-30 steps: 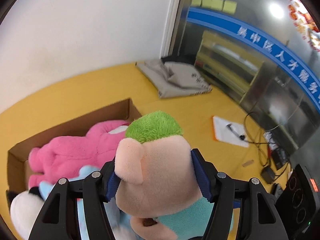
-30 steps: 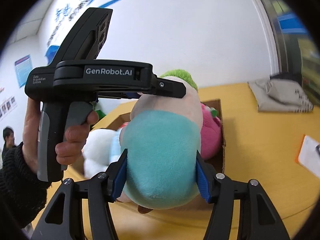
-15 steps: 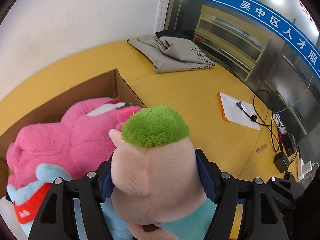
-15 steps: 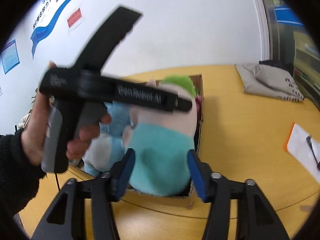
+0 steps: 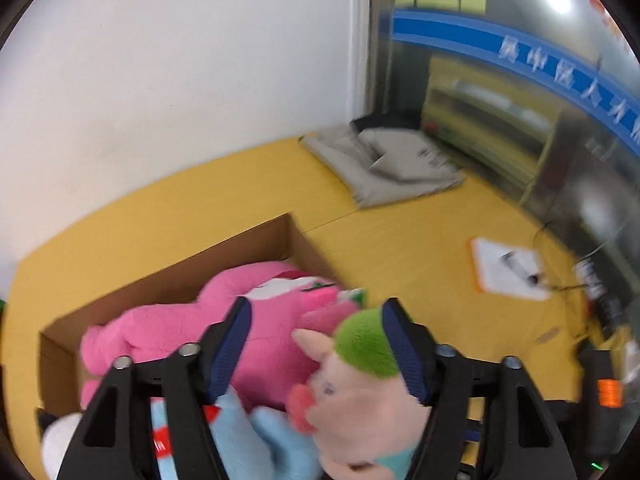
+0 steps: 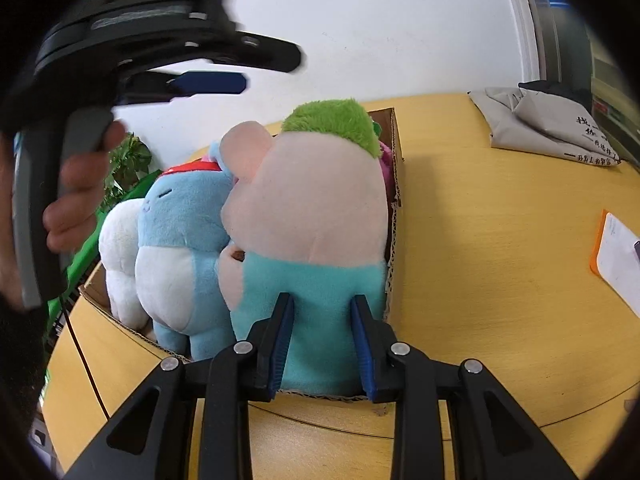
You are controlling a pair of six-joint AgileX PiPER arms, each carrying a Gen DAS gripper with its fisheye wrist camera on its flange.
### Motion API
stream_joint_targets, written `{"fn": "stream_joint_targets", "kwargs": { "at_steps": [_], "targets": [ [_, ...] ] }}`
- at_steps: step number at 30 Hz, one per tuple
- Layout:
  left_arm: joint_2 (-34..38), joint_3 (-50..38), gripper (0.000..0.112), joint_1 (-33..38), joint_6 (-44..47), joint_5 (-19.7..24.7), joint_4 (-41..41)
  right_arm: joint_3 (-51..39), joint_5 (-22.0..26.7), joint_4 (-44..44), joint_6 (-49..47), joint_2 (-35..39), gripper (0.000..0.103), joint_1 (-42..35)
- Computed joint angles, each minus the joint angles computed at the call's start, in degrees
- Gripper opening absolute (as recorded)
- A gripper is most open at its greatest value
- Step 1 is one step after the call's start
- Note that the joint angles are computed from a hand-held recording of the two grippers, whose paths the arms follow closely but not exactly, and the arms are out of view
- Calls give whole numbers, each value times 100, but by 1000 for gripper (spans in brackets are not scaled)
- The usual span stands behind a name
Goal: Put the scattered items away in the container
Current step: 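Lower the pig plush into the box beside the blue plush and open both grippers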
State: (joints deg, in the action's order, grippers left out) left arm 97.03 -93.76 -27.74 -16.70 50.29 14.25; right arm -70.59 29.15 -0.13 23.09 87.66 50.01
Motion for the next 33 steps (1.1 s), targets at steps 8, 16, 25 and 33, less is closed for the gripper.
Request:
{"fn": "stream_joint_targets", "kwargs": {
  "at_steps": [8,16,25,33],
  "targets": [
    [855,-154,32,-104,-241,108,779,-60,265,-312,330,-71,28,168],
    [1117,-110,25,-195,-665,-10,1102,-97,311,-117,411,-123,47,107],
    [-876,1418,91,-54,-1052,-475,915,-143,1166,-3139,3470,-677,80,1477],
    [-4044,3392,103,-1822,-2685,889,2366,-913,2934,-4694,4805,-573,82,2960]
  ]
}}
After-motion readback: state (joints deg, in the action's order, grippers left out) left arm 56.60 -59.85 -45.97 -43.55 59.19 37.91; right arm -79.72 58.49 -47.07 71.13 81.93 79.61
